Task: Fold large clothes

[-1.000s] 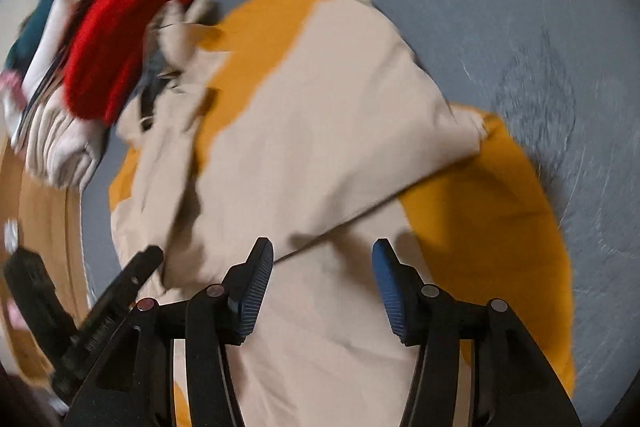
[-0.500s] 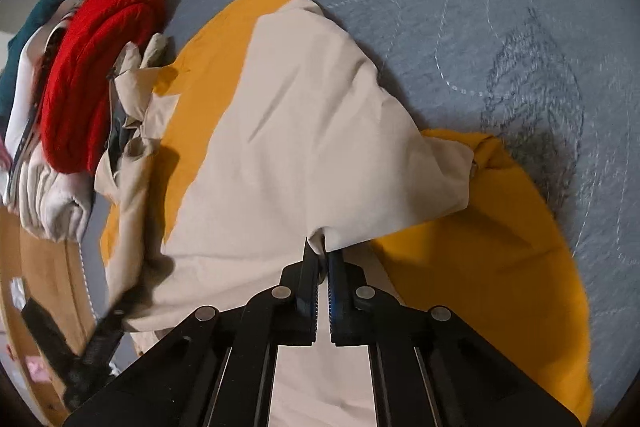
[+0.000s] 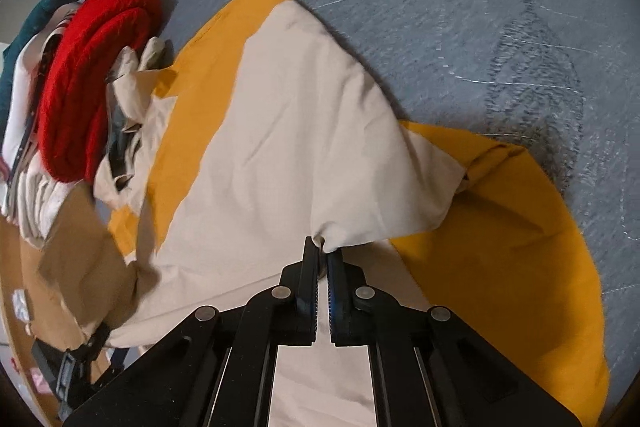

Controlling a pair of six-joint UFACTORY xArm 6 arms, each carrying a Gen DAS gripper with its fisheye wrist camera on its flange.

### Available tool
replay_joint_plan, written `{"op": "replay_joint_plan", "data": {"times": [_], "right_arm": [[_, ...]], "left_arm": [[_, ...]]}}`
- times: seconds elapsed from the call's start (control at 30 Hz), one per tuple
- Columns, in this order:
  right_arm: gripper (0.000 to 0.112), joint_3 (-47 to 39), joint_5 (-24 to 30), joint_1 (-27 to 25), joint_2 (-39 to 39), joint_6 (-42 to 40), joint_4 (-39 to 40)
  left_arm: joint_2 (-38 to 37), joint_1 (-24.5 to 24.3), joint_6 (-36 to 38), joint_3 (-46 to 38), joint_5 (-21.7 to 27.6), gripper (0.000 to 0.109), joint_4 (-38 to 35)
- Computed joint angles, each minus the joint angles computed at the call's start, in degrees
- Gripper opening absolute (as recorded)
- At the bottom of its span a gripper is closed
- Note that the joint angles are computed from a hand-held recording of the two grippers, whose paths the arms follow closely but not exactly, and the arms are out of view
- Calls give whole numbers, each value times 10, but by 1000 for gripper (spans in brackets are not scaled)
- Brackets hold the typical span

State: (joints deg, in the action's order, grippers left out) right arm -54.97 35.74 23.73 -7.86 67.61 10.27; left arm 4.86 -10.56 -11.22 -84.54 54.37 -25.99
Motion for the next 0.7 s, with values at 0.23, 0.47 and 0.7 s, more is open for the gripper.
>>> {"op": "replay_joint_plan", "data": {"times": [0.23,0.47,0.7], "right_arm": [[11,5,19,-7,-9,49,-31],[26,-11,59,-6,-12,69,-28],[26,-103,178,34,-2,114,-151]], "left_arm": [[13,39,16,-12,38,57,-57],[24,79,-14,-23,62,57,-92],[32,71,-4,-36,62,14,-4]]}}
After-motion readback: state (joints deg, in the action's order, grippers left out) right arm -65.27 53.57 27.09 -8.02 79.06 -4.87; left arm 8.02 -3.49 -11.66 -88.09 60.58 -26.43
